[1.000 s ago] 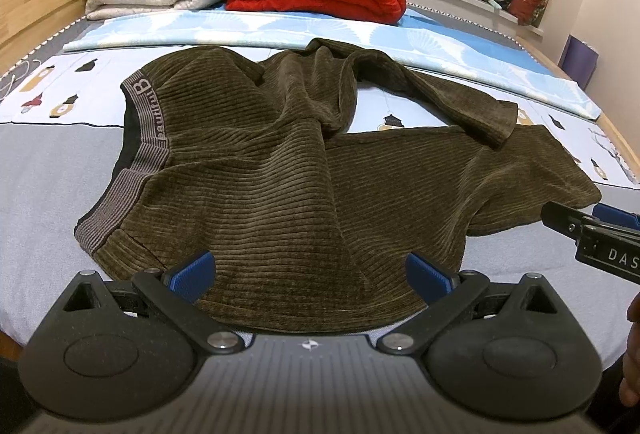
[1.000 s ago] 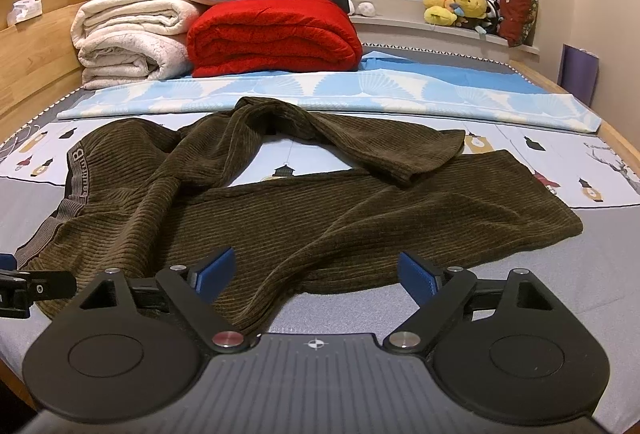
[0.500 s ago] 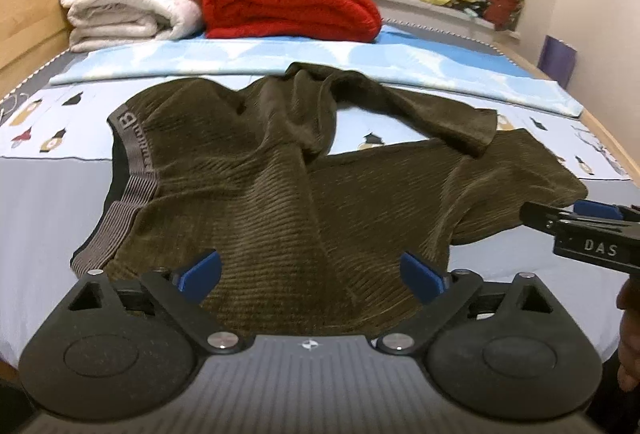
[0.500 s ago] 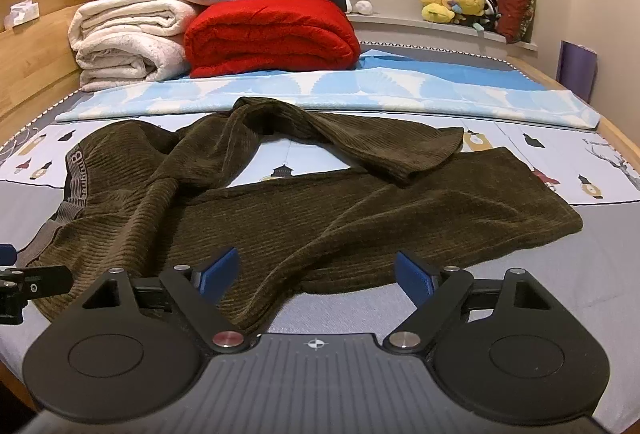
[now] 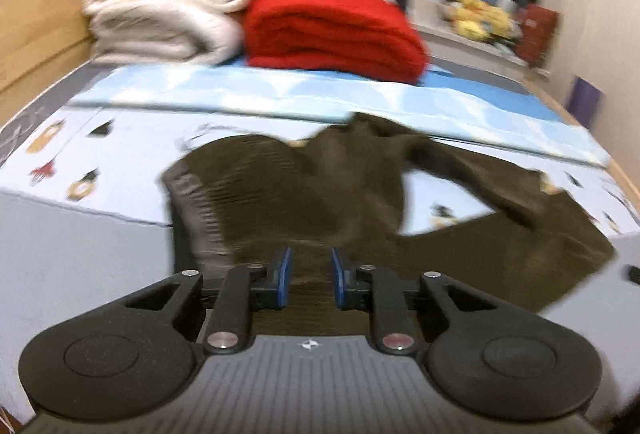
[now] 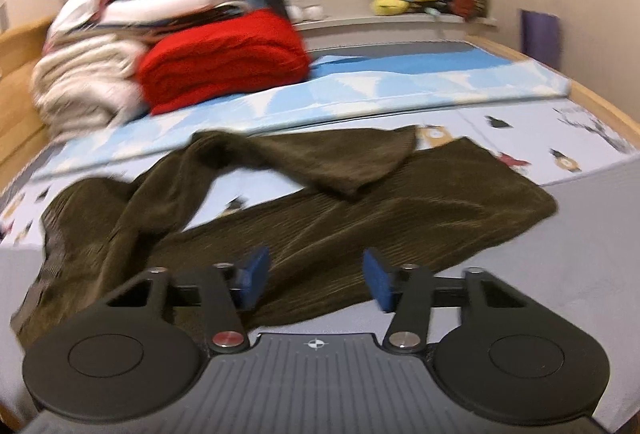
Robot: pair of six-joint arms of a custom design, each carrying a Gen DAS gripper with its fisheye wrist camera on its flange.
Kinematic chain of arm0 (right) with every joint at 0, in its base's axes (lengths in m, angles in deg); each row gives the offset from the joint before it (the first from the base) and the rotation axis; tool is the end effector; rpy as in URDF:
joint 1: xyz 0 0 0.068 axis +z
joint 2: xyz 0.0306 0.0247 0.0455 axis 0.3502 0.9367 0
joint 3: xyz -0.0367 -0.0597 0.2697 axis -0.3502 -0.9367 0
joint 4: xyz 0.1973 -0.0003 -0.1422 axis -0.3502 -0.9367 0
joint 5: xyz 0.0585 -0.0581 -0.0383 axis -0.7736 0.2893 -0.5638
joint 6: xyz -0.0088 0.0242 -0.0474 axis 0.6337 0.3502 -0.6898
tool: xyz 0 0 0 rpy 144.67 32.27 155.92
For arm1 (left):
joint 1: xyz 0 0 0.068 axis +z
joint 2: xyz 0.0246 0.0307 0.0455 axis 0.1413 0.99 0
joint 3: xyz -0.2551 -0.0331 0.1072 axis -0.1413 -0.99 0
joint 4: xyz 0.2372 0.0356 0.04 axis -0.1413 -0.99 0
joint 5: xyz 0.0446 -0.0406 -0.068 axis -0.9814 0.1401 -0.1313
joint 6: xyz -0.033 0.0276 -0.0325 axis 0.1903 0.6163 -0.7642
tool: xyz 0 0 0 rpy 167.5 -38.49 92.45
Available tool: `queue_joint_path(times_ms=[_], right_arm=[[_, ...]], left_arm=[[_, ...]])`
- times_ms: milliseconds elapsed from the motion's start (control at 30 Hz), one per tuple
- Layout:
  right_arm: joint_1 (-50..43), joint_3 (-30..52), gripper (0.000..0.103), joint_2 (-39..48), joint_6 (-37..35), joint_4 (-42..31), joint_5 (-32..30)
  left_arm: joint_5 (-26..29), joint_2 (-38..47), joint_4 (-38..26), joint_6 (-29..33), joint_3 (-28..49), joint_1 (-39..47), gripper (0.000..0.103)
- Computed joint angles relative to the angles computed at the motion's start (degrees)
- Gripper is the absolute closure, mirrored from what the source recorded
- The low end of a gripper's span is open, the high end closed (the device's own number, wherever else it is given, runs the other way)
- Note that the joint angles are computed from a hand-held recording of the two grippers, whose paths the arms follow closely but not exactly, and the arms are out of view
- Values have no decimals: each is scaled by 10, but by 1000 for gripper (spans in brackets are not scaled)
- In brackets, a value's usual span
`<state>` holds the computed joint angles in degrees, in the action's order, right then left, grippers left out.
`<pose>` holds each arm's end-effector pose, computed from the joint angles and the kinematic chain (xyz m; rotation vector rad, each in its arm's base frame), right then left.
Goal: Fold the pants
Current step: 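Grasp the striped waistband with the left tool while the right tool grasps a pant leg hem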
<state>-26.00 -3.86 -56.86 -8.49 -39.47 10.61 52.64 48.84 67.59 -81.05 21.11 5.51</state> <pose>0.0725 -0.0564 0.2400 0.6063 2.1546 -0.0243 0.2389 -0.0190 0.2256 0.2775 2.2854 -0.2382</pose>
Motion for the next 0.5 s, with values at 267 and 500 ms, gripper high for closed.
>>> queue_joint_path(times_ms=[267,500], right_arm=[[-214,31,49,348,-19,200,-48],[-220,92,48,585,70,272,-29]], left_arm=[[52,198,-19,-71,98,94,82],[-14,285,-11,-88,145,84,57]])
